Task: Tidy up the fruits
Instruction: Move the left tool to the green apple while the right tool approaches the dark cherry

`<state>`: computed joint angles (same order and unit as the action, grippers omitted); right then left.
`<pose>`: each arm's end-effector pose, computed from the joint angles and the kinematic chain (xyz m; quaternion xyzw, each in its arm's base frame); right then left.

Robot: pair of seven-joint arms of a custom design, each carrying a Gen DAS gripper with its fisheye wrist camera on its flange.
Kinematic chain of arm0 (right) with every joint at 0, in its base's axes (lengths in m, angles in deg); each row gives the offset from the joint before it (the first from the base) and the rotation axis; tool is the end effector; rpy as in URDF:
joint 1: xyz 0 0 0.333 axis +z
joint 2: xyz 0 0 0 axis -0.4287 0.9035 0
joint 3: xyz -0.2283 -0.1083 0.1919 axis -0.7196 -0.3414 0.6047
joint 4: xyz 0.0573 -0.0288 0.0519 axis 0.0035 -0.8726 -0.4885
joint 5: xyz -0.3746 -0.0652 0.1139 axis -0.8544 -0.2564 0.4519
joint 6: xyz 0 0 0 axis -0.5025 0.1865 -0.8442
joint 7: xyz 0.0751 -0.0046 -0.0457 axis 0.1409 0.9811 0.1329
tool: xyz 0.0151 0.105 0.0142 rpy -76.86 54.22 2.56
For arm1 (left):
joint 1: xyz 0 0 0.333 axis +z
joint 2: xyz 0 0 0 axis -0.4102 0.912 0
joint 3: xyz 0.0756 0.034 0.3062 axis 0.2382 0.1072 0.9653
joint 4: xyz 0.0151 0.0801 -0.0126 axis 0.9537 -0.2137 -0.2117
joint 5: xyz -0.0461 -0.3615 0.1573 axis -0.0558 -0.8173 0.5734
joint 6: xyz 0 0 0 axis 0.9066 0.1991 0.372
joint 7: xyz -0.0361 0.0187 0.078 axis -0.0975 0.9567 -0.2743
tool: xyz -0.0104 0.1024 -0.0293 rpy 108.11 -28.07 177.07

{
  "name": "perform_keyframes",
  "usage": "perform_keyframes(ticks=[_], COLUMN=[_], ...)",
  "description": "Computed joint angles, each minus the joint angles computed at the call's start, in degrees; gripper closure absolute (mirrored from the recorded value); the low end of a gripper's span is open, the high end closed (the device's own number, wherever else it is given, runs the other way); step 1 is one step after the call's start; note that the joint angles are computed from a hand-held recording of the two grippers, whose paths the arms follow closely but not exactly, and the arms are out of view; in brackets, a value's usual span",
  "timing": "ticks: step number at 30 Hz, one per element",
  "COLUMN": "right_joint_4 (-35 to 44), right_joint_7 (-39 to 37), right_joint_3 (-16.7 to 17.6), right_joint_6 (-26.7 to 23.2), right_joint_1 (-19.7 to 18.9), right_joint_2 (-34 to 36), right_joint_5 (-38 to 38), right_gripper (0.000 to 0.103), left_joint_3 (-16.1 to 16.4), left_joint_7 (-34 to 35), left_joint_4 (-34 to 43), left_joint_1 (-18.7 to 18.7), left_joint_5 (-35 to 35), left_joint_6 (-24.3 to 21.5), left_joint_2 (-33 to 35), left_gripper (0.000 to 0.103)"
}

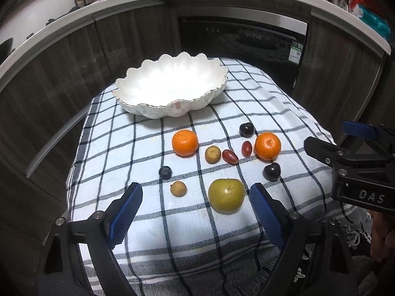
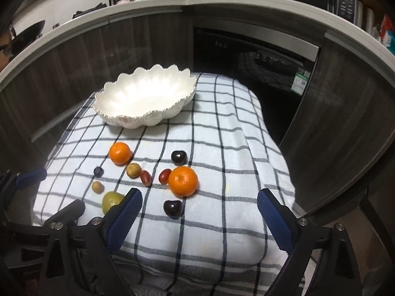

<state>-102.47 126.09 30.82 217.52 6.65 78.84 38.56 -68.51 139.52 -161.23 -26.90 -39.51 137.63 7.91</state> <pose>0.6493 0.3275 0.4372 -0.6174 0.7006 -0.2754 0.2285 0.6837 -0.1868 0.4382 -0.4893 0.8081 -0.2612 0.1982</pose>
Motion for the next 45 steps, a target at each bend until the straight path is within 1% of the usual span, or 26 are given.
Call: perform_keyframes(ticks=[1, 5, 9, 11, 14, 17, 22, 27, 29, 33, 36, 39, 42, 44, 45], right_joint_4=[0.33, 0.61, 1.38, 1.62, 2.08, 2.63, 3.59, 5.03, 5.79, 7.93, 9.17, 10.82, 12.10, 12.49, 12.54], right_joint_7=[-1.13, -3.35, -5.65, -6.57, -8.32, -10.08, -12.62, -15.76, -17.61, -21.79, -23.92, -25.87, -27.37, -28.01, -28.09], right_joint_3=[0.50, 0.66, 0.58, 0.31, 0.41, 0.43, 0.38, 0.81, 1.26, 2.25, 2.44, 2.85, 3.09, 3.16, 3.00], right_joint_6=[0.16, 0.69, 1.19, 1.35, 1.62, 1.91, 2.20, 1.82, 1.70, 0.80, 0.04, -1.19, -1.92, -1.83, -1.81], right_joint_1=[-0.63, -1.29, -1.60, -1.56, -1.92, -2.09, -2.19, -2.59, -2.95, -3.60, -3.70, -4.05, -4.25, -4.33, -4.21], right_joint_2=[0.46, 1.46, 2.76, 3.29, 4.15, 5.05, 6.37, 7.90, 8.63, 10.41, 11.44, 12.71, 13.77, 14.18, 14.26], right_joint_5=[1.04, 3.16, 5.44, 6.21, 8.15, 10.13, 12.92, 16.10, 17.64, 20.94, 22.92, 24.94, 26.63, 27.60, 27.81], right_gripper=[0.015, 0.018, 0.019, 0.022, 0.026, 0.027, 0.027, 0.033, 0.037, 0.042, 0.042, 0.048, 0.056, 0.058, 0.059], left_joint_3=[0.16, 0.17, 0.06, 0.21, 0.37, 0.33, 0.58, 0.52, 0.36, -0.19, -0.44, -0.70, -1.07, -1.48, -1.46], left_joint_7=[-0.01, 0.59, 1.35, 1.44, 1.64, 2.22, 2.10, 2.81, 3.22, 4.29, 4.96, 5.58, 6.20, 7.03, 7.24], left_joint_4=[0.40, 2.60, 4.56, 5.46, 6.54, 7.31, 8.93, 9.65, 9.92, 10.69, 10.78, 11.11, 11.42, 11.43, 11.33], left_joint_1=[-0.32, -0.91, -1.36, -1.77, -2.24, -2.54, -3.07, -3.27, -3.24, -2.80, -2.66, -2.47, -2.23, -1.95, -1.96], left_joint_5=[0.48, 1.40, 1.70, 2.05, 2.56, 2.84, 3.17, 3.44, 3.37, 2.39, 1.91, 1.29, 0.46, -0.22, -0.34], left_joint_6=[-0.31, -2.42, -4.48, -5.34, -6.60, -7.78, -9.11, -9.49, -9.68, -10.28, -10.12, -10.64, -11.04, -11.22, -11.17], left_joint_2=[0.39, 2.31, 4.13, 5.01, 6.09, 6.86, 8.30, 9.27, 9.65, 10.37, 10.58, 10.85, 11.07, 11.12, 11.06], left_gripper=[0.015, 0.020, 0.023, 0.028, 0.030, 0.033, 0.035, 0.039, 0.044, 0.045, 0.047, 0.047, 0.050, 0.055, 0.055])
